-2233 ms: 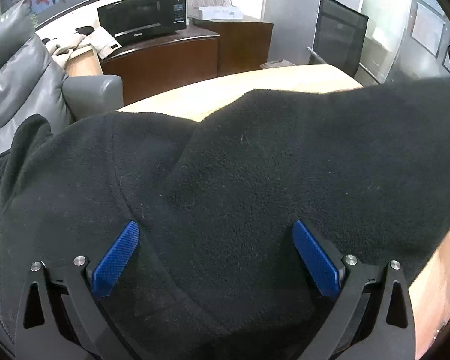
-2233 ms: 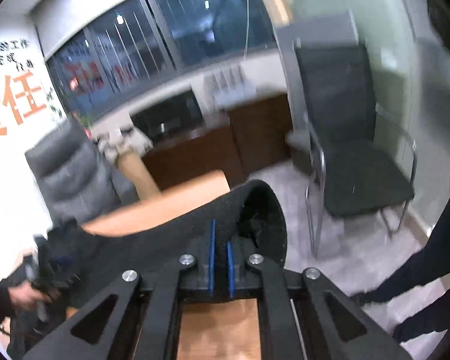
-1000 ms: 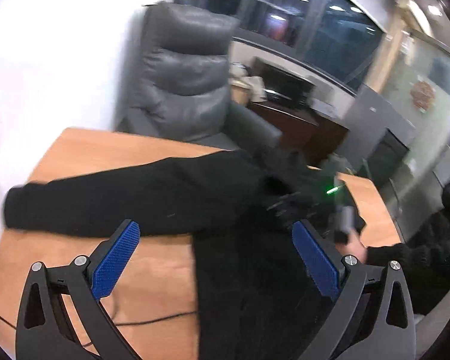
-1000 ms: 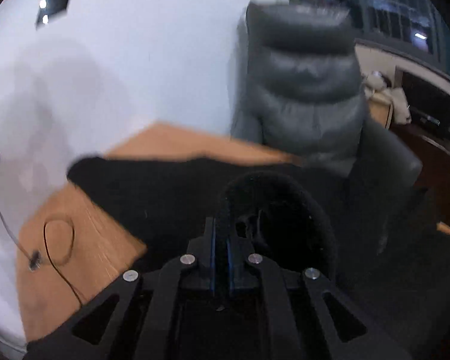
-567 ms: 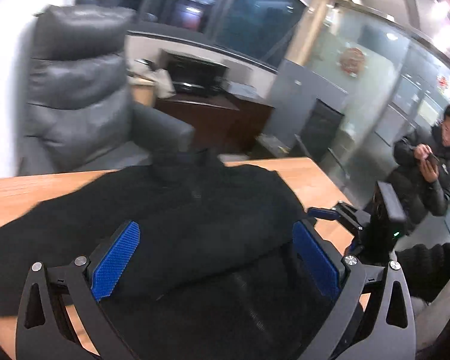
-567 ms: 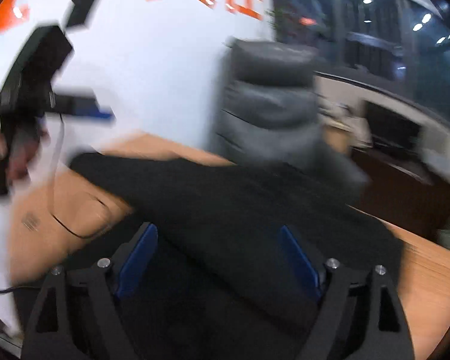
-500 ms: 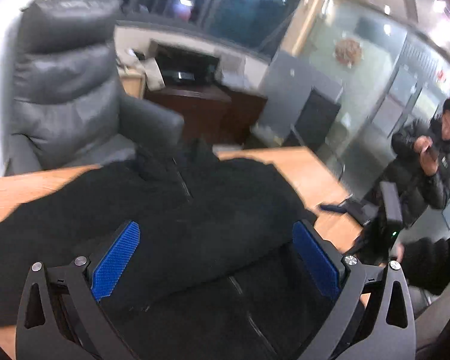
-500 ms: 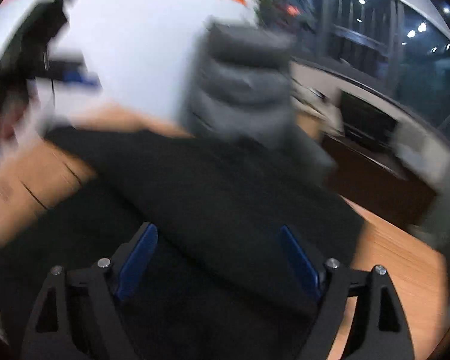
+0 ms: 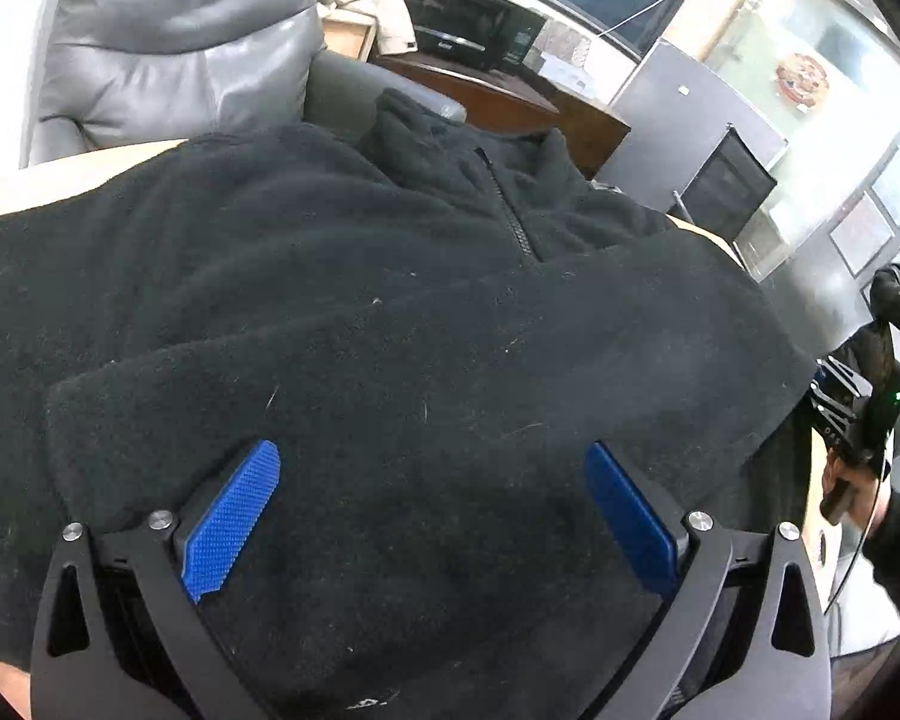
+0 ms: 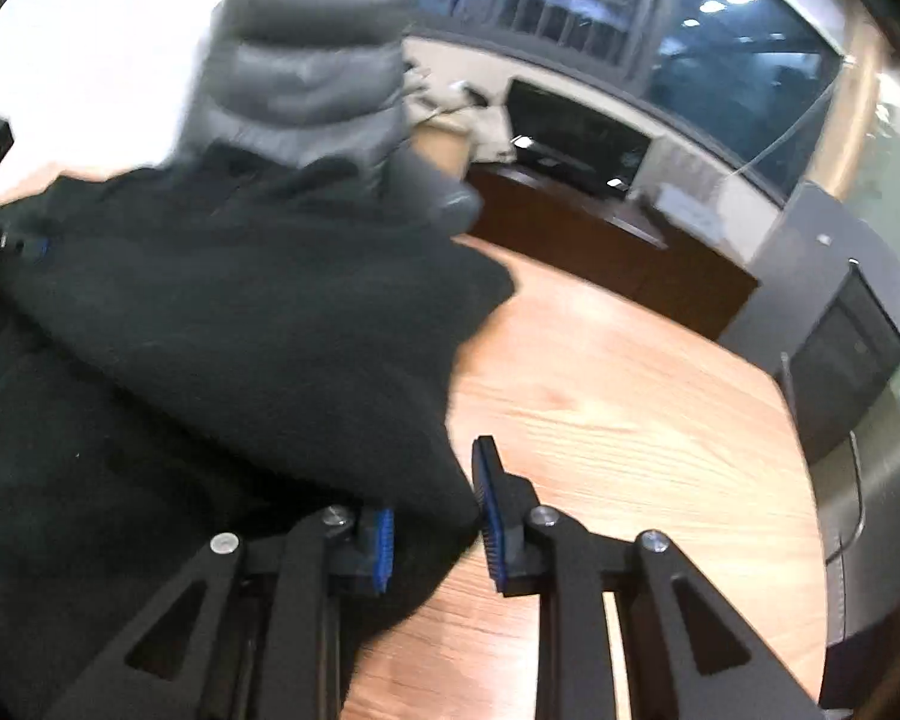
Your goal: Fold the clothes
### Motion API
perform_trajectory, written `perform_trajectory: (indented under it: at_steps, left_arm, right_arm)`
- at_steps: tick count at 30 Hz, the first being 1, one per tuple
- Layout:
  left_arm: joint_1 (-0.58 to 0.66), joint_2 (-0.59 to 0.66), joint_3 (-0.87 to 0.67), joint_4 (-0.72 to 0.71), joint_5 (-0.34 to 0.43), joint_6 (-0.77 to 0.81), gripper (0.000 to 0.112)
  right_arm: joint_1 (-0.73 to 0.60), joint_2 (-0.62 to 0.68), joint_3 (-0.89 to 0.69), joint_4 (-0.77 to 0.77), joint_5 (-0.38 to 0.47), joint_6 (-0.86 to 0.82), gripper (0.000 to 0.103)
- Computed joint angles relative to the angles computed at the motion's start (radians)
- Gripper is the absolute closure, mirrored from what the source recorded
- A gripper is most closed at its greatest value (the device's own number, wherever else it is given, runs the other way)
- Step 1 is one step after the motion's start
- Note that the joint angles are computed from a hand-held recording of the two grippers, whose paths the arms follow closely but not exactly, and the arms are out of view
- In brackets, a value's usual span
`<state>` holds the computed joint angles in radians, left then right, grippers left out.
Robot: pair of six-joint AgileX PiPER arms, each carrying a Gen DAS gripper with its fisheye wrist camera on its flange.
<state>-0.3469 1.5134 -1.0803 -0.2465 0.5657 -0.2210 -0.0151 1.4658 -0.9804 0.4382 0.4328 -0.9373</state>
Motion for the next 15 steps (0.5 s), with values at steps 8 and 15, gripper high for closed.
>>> perform_trajectory:
  at_steps: [8,15]
  left_arm:
    - [0.025,0.023,-0.060,-0.002,0.089,0.050,0.010]
    - [0.058,0.088,-0.154,-0.073,0.147,0.137,0.009]
  right_arm:
    - [-0.025,-0.086,0.040,-0.152,0.093,0.004,0.039]
    - [-0.197,0.051,-0.422,0.274,0.663,-0.115,0.018]
